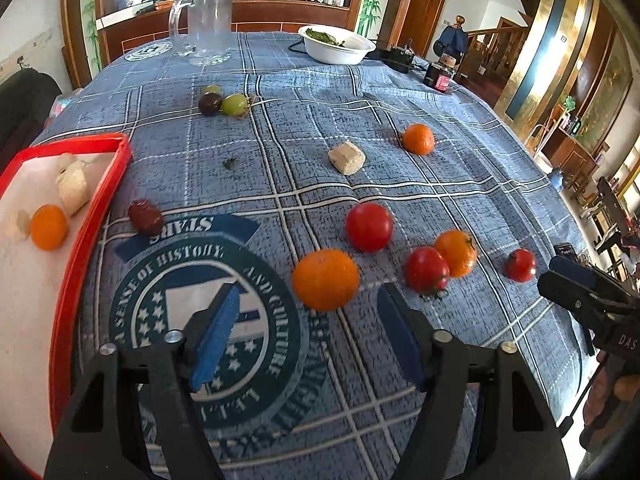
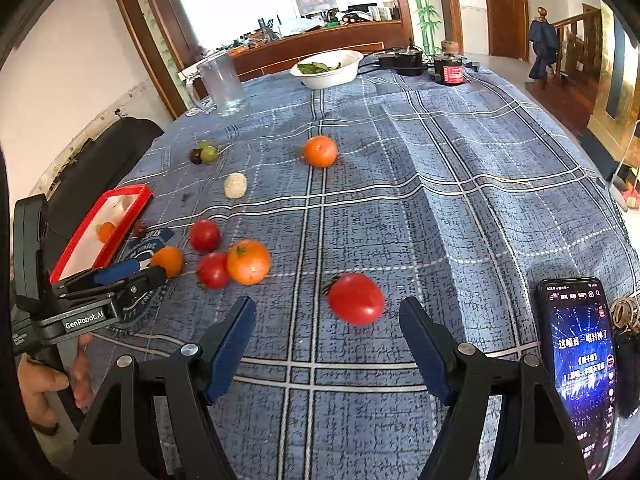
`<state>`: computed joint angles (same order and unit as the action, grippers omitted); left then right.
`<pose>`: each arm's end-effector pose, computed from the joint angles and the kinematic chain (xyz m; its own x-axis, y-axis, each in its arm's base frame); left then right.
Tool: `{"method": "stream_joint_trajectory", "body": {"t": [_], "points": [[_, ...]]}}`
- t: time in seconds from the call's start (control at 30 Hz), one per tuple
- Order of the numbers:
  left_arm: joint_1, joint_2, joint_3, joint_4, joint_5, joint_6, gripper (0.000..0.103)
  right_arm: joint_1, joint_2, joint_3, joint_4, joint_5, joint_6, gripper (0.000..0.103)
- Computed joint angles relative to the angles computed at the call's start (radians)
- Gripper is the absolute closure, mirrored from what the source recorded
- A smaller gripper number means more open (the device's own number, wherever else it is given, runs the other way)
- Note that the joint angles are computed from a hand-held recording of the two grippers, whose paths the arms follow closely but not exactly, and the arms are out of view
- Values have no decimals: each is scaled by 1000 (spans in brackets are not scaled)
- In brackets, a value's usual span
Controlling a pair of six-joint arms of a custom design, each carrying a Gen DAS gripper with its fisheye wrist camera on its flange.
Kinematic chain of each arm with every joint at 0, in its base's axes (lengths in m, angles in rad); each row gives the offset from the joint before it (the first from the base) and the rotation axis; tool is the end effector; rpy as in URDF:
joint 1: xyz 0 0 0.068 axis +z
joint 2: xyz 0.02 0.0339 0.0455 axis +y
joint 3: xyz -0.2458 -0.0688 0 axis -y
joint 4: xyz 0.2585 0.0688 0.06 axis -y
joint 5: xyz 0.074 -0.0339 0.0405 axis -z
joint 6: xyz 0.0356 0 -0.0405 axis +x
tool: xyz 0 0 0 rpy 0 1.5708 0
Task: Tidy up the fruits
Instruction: 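Grasp the red tomato with the right tool while the left grasps an orange, then carry the tomato and orange toward the red tray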
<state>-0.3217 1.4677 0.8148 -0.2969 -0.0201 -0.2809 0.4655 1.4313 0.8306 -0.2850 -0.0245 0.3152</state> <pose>0.2851 -0.0943 0.1595 -0.8259 -0.0169 -0.5636 0.0792 0.9862 -0.1456 0.2698 0.1365 0.1754 -0.8013 -0.0557 -0.5957 -0.2253 0.9505 0.2142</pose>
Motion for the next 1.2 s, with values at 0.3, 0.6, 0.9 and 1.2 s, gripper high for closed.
{"method": "stream_joint_trajectory", "body": {"t": [0.3,0.6,0.9,1.2], "points": [[9,62,27,19,47,-7,62,-16,75,34,13,0,-4,44],[3,91,48,38,54,-13,71,-14,129,55,12,44,-18,64],[-16,69,34,46,24,-14,72,-36,75,4,43,10,-14,67],[3,-21,-12,44,29,-13,72,20,30,32,24,24,-21,67]]}}
